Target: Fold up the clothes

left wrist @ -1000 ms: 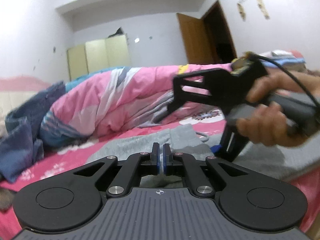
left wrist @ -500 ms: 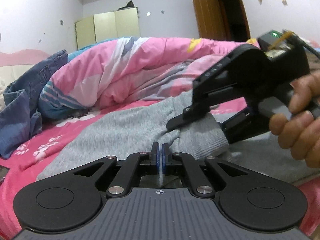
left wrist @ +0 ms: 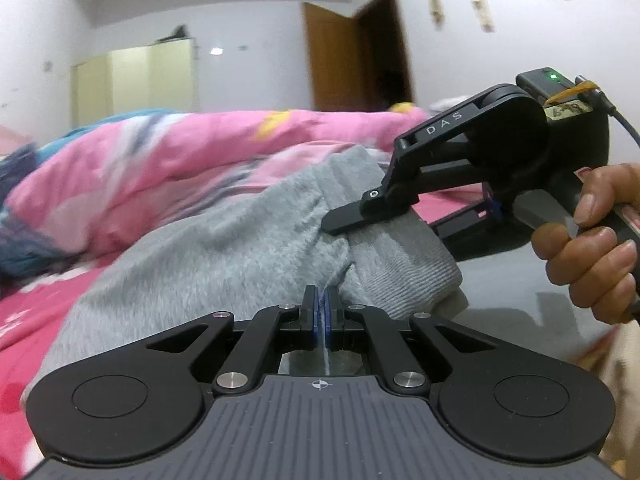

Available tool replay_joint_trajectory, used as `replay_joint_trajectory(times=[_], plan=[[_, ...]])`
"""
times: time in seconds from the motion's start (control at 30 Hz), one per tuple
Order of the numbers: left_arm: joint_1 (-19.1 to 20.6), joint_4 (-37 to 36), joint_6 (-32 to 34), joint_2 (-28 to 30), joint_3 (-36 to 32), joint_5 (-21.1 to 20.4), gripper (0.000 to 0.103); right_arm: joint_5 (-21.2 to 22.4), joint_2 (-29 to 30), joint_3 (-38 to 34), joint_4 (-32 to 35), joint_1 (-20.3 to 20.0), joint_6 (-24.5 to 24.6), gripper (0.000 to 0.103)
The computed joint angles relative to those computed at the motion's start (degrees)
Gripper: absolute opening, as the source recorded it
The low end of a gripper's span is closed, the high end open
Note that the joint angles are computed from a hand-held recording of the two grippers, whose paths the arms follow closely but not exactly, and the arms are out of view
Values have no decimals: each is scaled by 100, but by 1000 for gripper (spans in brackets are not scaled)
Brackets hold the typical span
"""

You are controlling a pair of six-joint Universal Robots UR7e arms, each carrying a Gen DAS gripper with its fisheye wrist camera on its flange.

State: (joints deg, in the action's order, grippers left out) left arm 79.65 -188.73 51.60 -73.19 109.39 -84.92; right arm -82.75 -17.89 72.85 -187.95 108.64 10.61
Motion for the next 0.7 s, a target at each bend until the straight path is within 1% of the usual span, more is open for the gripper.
replay_joint_trajectory(times=[0.07, 0.17, 0.37, 0.53, 0.7], plan=[[-179, 203, -43, 17, 97, -13, 2, 39, -391, 623, -382, -130, -14, 25], [-448, 500, -99, 126, 179, -71, 2, -24, -905, 1467, -1031, -305, -9, 24], [-851, 779, -12, 453, 329, -272, 2, 60, -1804, 2956, -2214, -800, 95, 24], [-1079, 950, 6, 713, 350, -352, 2, 249, -2231, 3637, -2782, -1202, 125, 24], [-1236, 1250, -96, 1036, 99, -327, 2, 414, -2549, 4058, -3101, -1567, 154, 24]])
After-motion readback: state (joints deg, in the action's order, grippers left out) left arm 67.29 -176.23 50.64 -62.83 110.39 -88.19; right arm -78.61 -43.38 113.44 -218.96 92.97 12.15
